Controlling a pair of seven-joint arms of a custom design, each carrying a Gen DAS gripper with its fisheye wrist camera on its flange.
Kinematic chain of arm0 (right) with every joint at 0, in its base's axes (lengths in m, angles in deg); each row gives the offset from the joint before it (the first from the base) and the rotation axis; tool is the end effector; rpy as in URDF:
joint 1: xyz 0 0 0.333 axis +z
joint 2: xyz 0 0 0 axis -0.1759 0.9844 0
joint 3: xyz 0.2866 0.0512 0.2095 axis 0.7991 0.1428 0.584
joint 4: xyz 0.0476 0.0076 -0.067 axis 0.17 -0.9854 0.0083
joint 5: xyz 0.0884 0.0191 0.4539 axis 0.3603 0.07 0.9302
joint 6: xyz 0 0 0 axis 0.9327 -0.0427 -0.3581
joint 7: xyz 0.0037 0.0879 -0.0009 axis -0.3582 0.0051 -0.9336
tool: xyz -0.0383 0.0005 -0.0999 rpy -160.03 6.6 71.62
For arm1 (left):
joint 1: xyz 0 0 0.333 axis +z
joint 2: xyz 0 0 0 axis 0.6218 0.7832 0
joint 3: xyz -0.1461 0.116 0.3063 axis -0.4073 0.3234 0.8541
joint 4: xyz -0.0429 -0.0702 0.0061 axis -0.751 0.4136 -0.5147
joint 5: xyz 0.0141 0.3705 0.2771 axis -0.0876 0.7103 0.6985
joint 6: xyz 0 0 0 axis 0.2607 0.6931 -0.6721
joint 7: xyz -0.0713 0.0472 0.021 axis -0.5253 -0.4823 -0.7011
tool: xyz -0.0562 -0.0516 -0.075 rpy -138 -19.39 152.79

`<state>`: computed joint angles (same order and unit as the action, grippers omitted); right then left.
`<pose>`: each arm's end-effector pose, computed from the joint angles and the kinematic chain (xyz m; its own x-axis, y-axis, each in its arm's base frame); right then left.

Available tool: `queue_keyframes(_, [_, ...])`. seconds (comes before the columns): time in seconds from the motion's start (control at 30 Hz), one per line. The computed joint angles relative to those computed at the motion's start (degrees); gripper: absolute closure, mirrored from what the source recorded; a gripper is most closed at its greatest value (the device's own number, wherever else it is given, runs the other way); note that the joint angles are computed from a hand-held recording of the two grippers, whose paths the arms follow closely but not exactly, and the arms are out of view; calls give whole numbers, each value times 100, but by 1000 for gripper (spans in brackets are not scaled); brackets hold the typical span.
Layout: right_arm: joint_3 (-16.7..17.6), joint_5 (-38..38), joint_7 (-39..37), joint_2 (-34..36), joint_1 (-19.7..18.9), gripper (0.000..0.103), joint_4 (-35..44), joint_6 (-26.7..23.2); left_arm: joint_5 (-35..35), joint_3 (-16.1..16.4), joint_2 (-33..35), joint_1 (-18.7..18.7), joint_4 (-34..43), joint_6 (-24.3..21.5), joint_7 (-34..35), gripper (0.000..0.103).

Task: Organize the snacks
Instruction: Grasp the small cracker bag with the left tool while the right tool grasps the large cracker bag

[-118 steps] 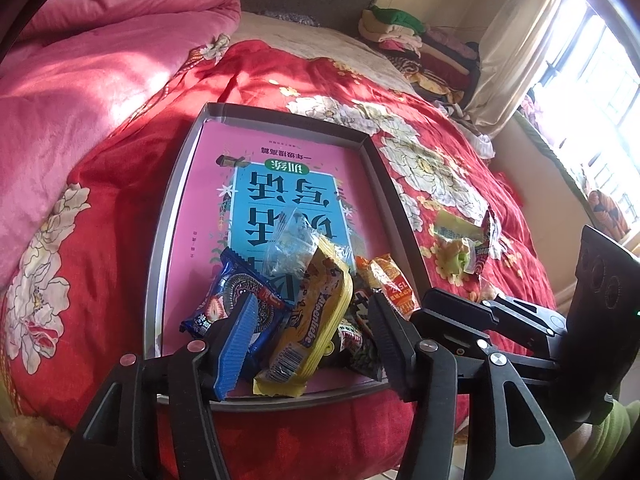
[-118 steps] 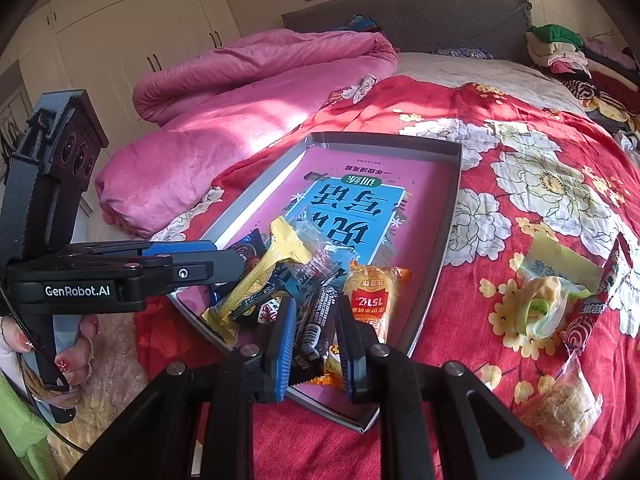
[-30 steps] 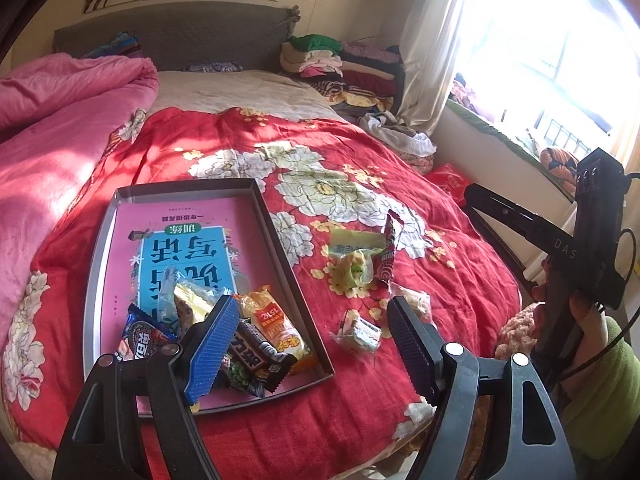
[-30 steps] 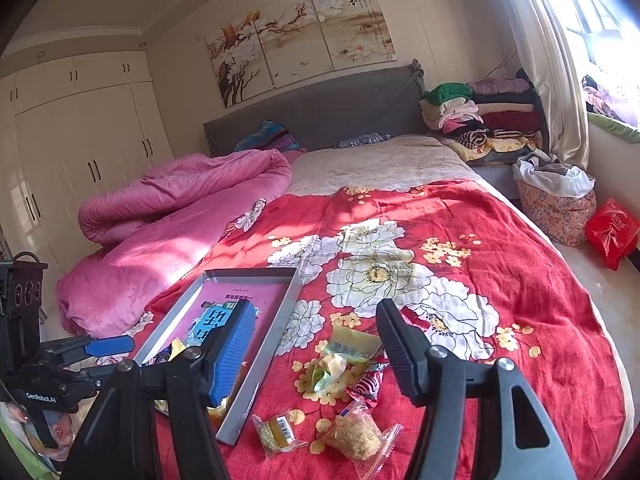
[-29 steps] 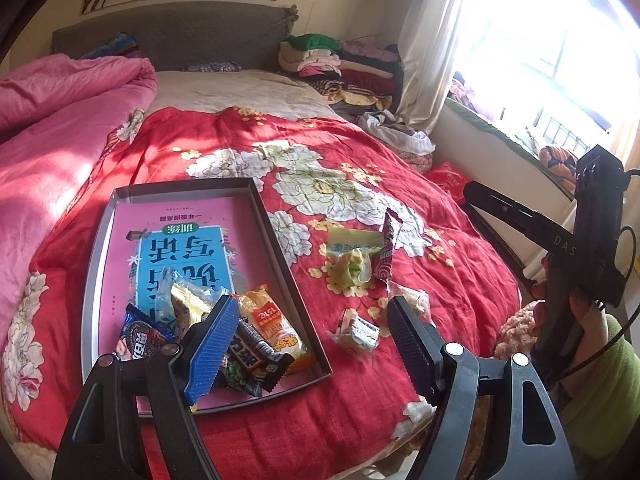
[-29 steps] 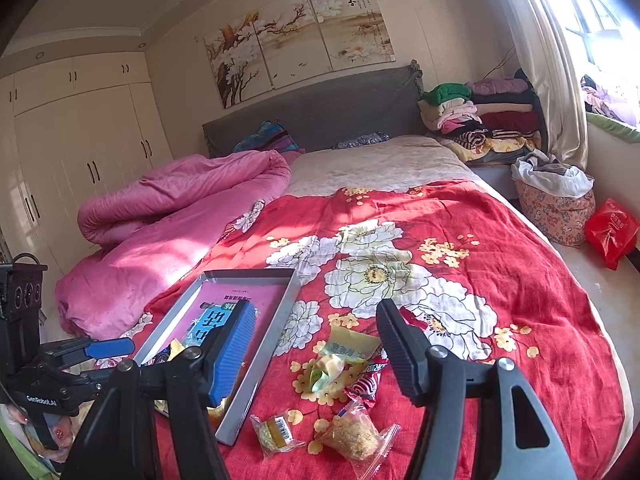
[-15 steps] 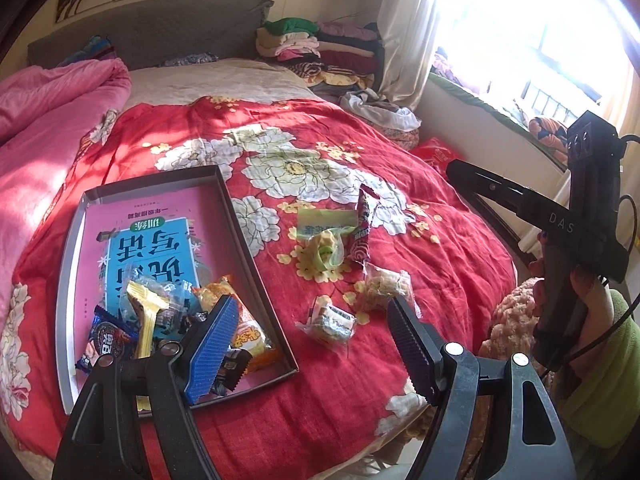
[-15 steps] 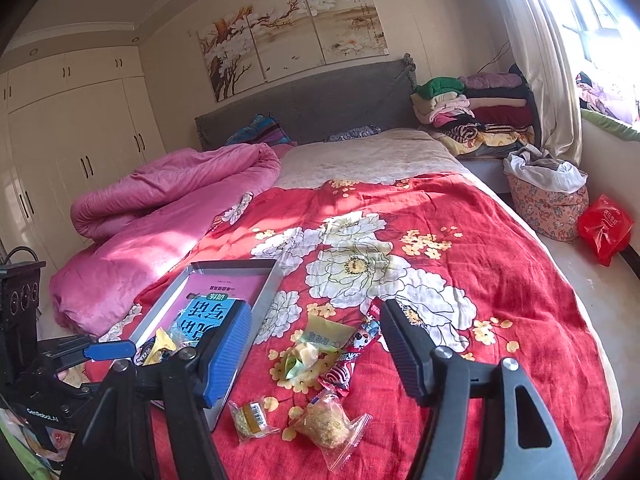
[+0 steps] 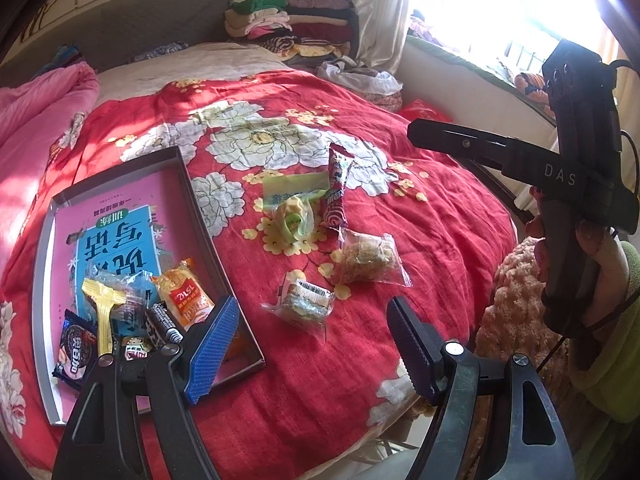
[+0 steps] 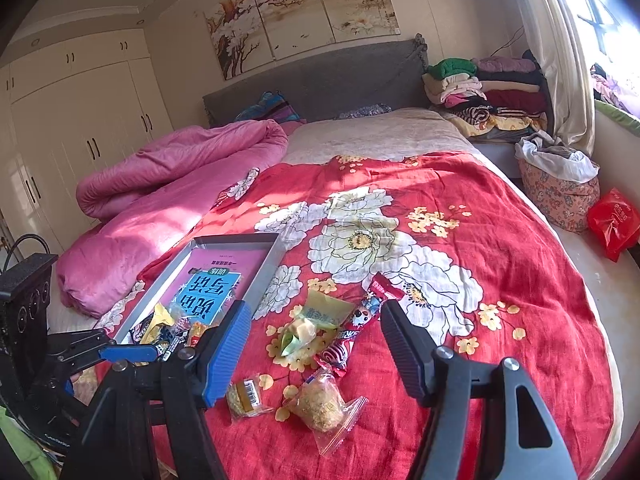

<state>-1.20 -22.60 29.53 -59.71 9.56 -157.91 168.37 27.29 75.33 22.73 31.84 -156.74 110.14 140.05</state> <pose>0.5963 0.1280 0.5210 0.2666 -0.9340 -0.2380 -0.6017 0.0316 -0.7981 0.5848 -0.1265 0.5107 -0.5169 -0.8445 0.1403 -0.7119 0.3330 -0.6184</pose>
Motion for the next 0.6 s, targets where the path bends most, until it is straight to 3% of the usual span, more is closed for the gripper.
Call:
queue_keyframes(0.3, [79, -293, 321, 87, -186, 36, 49, -373, 287, -60, 269, 10, 226, -348, -9, 25])
queue_keyframes(0.6, [183, -1392, 1230, 272, -425, 36, 118, -856, 715, -178, 616, 44, 503, -523, -105, 25])
